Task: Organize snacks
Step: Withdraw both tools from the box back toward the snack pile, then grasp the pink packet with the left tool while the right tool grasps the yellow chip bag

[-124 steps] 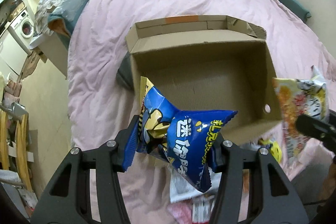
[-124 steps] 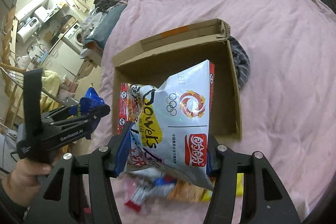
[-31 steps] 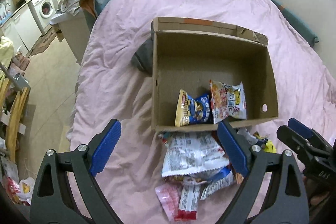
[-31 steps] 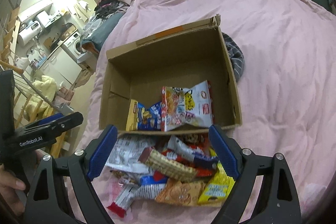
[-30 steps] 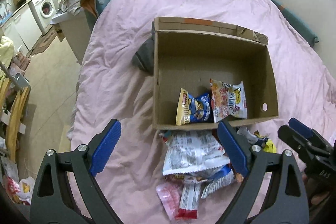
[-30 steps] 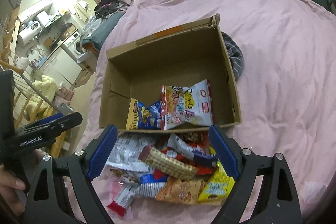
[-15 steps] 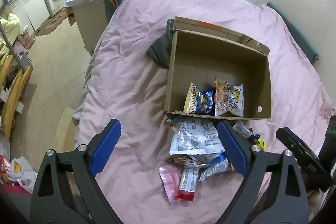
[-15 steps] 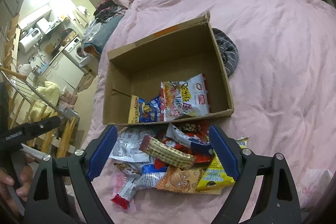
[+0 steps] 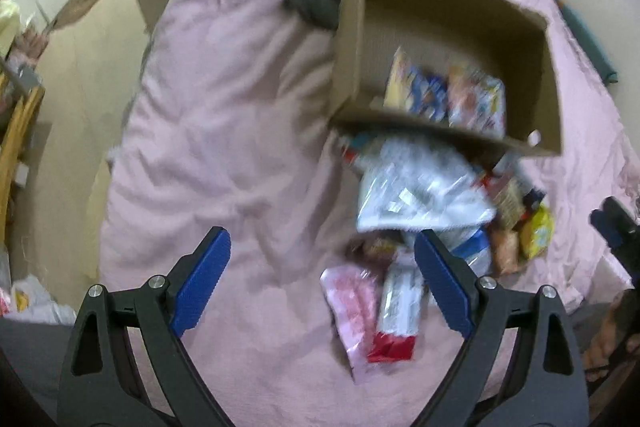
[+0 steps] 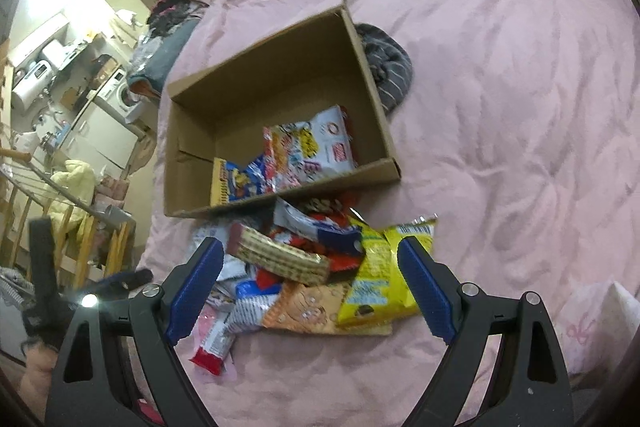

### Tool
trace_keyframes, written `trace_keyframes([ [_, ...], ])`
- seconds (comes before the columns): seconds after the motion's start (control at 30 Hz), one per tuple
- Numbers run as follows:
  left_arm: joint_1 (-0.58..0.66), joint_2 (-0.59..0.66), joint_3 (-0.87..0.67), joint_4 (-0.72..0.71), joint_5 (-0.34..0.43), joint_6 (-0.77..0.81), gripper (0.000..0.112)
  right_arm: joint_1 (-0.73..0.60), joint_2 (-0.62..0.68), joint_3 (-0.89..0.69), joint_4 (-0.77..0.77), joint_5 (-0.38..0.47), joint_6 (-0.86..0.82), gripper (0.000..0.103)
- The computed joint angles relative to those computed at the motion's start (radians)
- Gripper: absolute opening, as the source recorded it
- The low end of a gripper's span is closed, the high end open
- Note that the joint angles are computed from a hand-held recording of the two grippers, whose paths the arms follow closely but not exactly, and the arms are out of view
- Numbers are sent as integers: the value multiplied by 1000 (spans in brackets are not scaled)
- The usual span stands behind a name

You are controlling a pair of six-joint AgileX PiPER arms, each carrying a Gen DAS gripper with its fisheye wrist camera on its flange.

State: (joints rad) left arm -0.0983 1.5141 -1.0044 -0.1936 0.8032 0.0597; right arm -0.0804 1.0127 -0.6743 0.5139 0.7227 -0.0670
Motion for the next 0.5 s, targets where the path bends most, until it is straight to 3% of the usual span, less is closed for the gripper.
trace_keyframes([
  [0.13, 46, 84, 23, -99, 82, 31, 88, 10, 5, 11, -22, -4, 11, 91],
  [0.23, 20, 150, 39, -70, 96, 12, 58, -35, 22, 19, 76, 8, -60, 91],
  [0.5, -84, 172, 60, -25, 45, -81, 58, -77, 48, 20, 196, 15, -114, 91],
])
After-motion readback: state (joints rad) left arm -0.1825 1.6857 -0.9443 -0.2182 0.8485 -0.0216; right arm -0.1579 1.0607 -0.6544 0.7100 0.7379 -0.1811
